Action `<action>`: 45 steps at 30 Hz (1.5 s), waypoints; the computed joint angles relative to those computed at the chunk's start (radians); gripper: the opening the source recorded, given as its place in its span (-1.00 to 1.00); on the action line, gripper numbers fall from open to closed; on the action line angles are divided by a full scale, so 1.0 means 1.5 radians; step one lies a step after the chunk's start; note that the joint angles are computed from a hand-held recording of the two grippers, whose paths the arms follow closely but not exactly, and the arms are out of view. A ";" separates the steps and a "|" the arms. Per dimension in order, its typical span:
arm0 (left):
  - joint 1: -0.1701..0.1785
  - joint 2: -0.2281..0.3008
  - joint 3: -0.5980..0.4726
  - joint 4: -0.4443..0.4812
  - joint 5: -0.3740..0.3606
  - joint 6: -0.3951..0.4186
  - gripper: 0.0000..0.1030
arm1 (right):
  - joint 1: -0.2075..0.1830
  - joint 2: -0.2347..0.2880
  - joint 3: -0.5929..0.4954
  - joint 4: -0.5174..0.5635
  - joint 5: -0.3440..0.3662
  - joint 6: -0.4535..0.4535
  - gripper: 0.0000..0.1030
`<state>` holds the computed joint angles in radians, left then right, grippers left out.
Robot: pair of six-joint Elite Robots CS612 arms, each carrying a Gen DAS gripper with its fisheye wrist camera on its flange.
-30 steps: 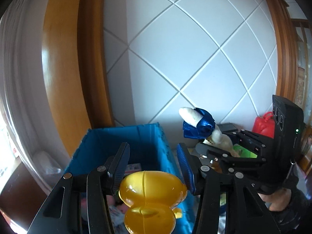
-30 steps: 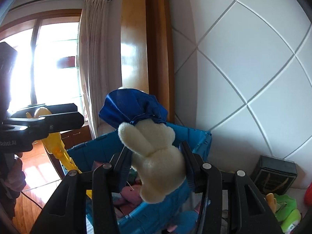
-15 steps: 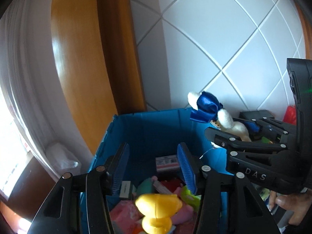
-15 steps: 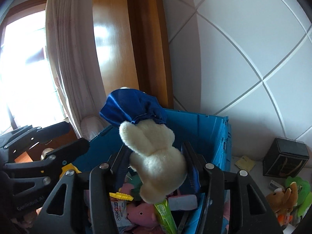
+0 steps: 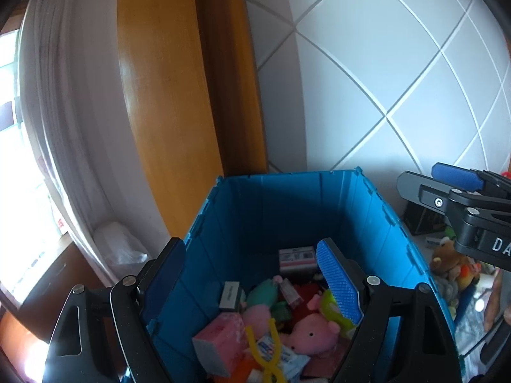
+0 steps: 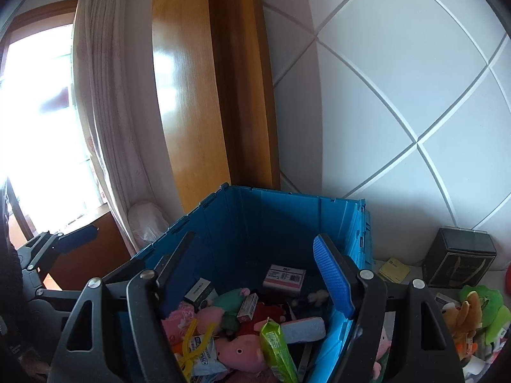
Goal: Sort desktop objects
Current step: 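Open both tools to drop the clamp and bunny into the crate, then move both tools back toward the bottles and paper roll on the bed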
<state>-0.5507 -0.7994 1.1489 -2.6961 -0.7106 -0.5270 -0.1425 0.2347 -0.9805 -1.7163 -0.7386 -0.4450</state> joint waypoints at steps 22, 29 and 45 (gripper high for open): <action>-0.142 0.004 0.051 0.136 0.172 -0.223 0.65 | -0.144 0.167 -0.280 0.131 0.128 -0.084 0.42; -0.181 0.063 -0.032 0.176 0.174 -0.246 0.65 | -0.203 0.174 -0.280 0.207 0.101 -0.144 0.42; -0.191 0.224 -0.264 0.065 0.050 -0.012 0.65 | -0.269 0.197 -0.246 0.123 -0.073 -0.063 0.42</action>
